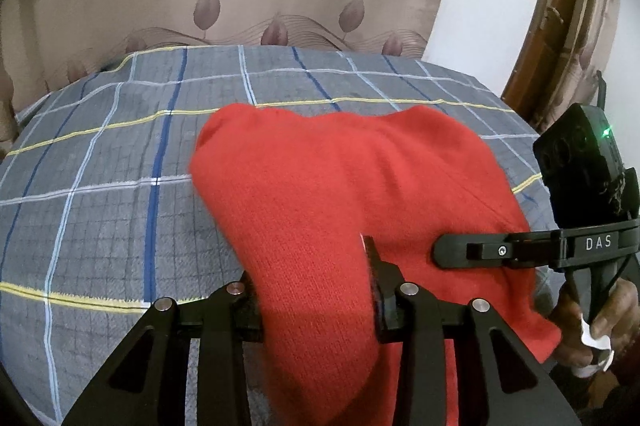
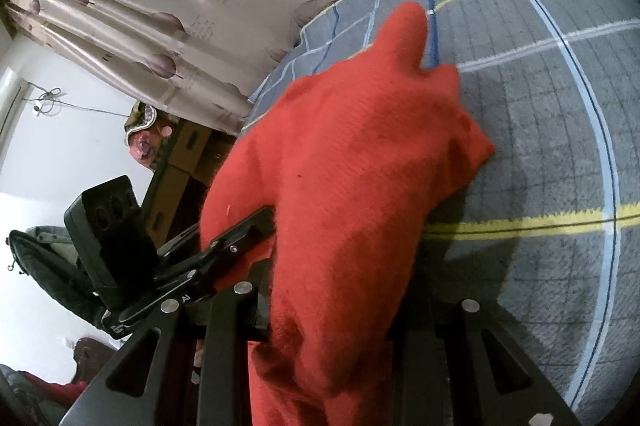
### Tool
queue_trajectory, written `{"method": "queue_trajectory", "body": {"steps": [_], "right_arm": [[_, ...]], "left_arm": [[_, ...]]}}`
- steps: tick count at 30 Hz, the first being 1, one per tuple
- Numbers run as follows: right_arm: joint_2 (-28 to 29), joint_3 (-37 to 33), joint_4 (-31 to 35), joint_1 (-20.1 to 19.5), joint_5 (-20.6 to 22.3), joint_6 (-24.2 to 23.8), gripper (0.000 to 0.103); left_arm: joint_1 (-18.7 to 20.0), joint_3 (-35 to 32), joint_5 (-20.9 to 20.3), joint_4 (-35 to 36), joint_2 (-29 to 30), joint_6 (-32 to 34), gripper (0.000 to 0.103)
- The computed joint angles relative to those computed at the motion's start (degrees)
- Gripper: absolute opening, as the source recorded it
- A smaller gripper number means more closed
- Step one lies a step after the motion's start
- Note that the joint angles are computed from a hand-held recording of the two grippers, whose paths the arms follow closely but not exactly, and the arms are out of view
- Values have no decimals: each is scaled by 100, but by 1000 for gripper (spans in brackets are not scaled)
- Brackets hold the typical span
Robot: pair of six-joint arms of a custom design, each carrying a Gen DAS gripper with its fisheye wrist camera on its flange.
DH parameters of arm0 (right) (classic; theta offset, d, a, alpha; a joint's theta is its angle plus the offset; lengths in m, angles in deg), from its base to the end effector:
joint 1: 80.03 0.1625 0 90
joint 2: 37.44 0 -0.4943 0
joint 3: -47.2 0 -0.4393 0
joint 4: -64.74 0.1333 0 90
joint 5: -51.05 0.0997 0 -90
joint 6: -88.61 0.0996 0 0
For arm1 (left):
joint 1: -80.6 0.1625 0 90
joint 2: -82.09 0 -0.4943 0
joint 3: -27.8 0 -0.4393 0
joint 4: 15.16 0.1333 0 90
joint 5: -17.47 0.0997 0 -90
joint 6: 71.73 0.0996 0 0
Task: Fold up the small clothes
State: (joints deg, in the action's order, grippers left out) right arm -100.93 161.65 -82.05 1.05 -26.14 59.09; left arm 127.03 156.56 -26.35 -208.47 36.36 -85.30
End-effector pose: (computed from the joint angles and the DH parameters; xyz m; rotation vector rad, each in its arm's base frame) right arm 0.0595 -0.6231 0.1771 -0.5447 2.9029 -0.2512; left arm -0.2068 -0.5151 0.0503 0.4538 2.4156 -0.8846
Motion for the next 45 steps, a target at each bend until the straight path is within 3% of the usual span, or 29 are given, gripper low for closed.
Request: {"method": "queue_trajectory", "body": {"steps": [5,7,11,16,20,23,25,29,38,45], "right_arm": [[-53,116,-255,8,-160,-63,41],[-98,184,-405,30,-284,-53,53],[-251,472,-986,60,-584,-159,60],[-525,1068,-2402,270,-1071,-603,66],[-807,1484,-3266,403,-951,-928,74],[-958,1674,-3661,490,-870,-1065,83],[-1002,1750,-3852,559,-862,-1096,91],[-1121,1924,-4257,627,-821,-1125,92],[-1309,2185,-4865,794,-926,-1269,99],[-1339,2303,-5226,886,-1021,-1304,101]], "left_arm": [[-59,36,392,-387,228,83,52],[-61,64,506,-587,305,103,57],[-73,82,722,-644,327,-36,74],[-371,137,1645,-704,480,-129,89],[-689,229,2275,-1090,582,81,94],[-956,262,2626,-1913,696,652,102],[-1156,196,2896,-2737,838,1380,103],[-1416,71,3185,-3315,882,2007,103],[-1820,110,3477,-3302,770,1845,103],[-1943,260,3379,-2945,588,1356,103]]}}
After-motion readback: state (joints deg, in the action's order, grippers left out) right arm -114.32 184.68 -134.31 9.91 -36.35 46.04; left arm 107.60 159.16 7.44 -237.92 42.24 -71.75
